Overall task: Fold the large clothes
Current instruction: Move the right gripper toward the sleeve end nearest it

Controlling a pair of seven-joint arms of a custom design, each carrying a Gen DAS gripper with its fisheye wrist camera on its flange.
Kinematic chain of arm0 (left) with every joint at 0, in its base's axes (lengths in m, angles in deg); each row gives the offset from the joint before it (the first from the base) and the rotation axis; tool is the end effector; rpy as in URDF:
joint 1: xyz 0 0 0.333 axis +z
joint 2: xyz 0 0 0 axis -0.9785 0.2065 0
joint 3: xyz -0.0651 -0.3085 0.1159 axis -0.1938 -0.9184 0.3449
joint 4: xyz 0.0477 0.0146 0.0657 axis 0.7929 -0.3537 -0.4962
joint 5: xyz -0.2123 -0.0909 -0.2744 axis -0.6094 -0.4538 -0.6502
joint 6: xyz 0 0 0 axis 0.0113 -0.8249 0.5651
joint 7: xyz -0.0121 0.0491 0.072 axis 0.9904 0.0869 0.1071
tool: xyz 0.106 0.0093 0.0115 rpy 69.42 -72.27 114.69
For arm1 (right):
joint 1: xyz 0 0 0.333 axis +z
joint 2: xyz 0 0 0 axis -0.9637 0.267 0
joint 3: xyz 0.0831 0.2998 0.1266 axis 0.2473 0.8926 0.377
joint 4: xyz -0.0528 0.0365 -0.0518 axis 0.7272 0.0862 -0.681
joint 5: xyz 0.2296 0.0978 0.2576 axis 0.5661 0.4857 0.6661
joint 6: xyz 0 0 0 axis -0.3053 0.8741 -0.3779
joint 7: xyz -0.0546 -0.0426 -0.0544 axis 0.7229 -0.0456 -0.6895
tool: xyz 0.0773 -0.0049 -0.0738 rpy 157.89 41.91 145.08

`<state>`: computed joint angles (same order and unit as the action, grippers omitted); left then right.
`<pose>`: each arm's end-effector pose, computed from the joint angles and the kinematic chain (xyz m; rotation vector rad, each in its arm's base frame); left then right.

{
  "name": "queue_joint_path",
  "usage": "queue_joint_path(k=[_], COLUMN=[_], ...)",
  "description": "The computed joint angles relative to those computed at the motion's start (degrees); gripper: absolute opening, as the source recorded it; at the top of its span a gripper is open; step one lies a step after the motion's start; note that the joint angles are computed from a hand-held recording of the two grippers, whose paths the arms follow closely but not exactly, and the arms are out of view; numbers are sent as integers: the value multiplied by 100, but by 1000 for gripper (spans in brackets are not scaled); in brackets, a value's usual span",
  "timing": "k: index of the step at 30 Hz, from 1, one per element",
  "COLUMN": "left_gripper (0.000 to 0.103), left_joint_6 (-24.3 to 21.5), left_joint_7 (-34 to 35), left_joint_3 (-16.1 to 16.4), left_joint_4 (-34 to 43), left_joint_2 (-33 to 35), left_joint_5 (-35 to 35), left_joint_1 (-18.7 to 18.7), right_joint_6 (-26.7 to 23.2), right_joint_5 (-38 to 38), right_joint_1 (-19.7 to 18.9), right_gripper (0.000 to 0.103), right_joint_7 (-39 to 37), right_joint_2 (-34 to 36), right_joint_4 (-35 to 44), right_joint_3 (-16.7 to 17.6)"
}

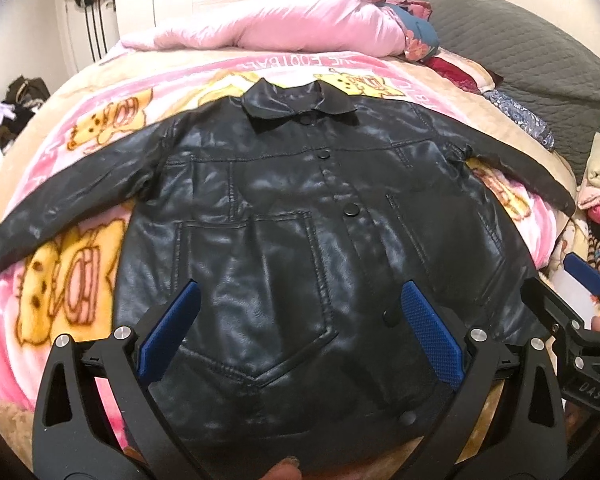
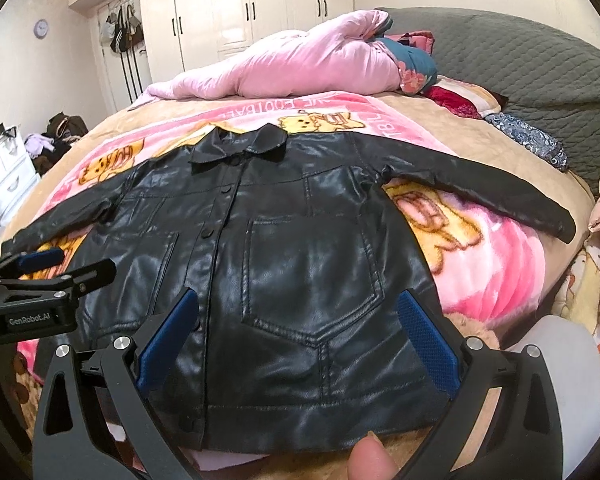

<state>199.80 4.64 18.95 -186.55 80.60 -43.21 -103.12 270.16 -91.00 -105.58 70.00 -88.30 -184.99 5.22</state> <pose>0.4612 -0.3827 0.4586 -1.7559 1.9712 -0.7668 0.3975 0.1936 0.4570 -1.6978 1.6980 -0.6847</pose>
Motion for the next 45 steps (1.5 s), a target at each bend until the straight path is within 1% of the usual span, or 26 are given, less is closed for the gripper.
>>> queue_joint_path(k=[2,8,11,14,15,17,19,20,21,23,25,28,30,33,36,40,43,45], left_gripper=[94,94,94,94,94,94,94,94,94,94,94,94,94,94,94,94,94,94], left_joint_6=[-64,-244,-301,-310,-293,-275,-276,-325,-403,-519,-610,-561,-568,-480,-562,-754,-770,-813], left_joint_7=[80,-81,-190,-186,-165,-89,93,307,360,381,456,532,769,1103,994,958,1073,1212], left_joint_3=[-22,70,119,146,148,144,103,38,55,132,157,186,131,88,244,344,389,377], left_joint_4=[134,471,652,867,937,1068,1177,1284,1377,1527,1688,1867,2039,2255,2483,2858,3140,3335], left_joint_2=[88,243,311,401,437,516,600,680,735,806,874,949,1037,1158,1245,1411,1572,1694], left_joint_5=[-105,45,165,188,154,39,-217,-493,-564,-525,-545,-557,-743,-997,-959,-940,-877,-936], left_joint_1=[-2,-117,-153,-160,-149,-128,-85,-31,-68,-177,-242,-294,-269,-241,-384,-487,-532,-532], right_joint_6=[38,-7,-32,-66,-51,-22,-46,-78,-121,-137,-182,-219,-239,-273,-352,-396,-433,-390], right_joint_5=[-6,-58,-62,-107,-129,-180,-195,-204,-222,-254,-367,-601,-714,-914,-994,-1359,-1565,-1751], right_joint_1=[22,-127,-92,-134,-166,-342,-384,-353,-320,-26,82,86,156,129,366,212,248,214], right_gripper=[99,99,99,99,99,99,99,99,99,99,99,99,99,99,99,99,99,99], right_joint_7=[-43,-105,-130,-92,-65,-12,8,12,43,51,98,198,275,462,546,922,1128,1331], right_joint_2=[51,88,175,232,245,286,351,416,444,544,582,617,686,791,881,923,969,1006], right_joint_4=[36,186,256,342,368,448,532,592,634,704,803,971,1093,1285,1417,1611,1732,1797], right_joint_3=[-68,-86,-219,-284,-293,-207,-235,-297,-355,-701,-866,-975,-1106,-1210,-1526,-1568,-1714,-1747])
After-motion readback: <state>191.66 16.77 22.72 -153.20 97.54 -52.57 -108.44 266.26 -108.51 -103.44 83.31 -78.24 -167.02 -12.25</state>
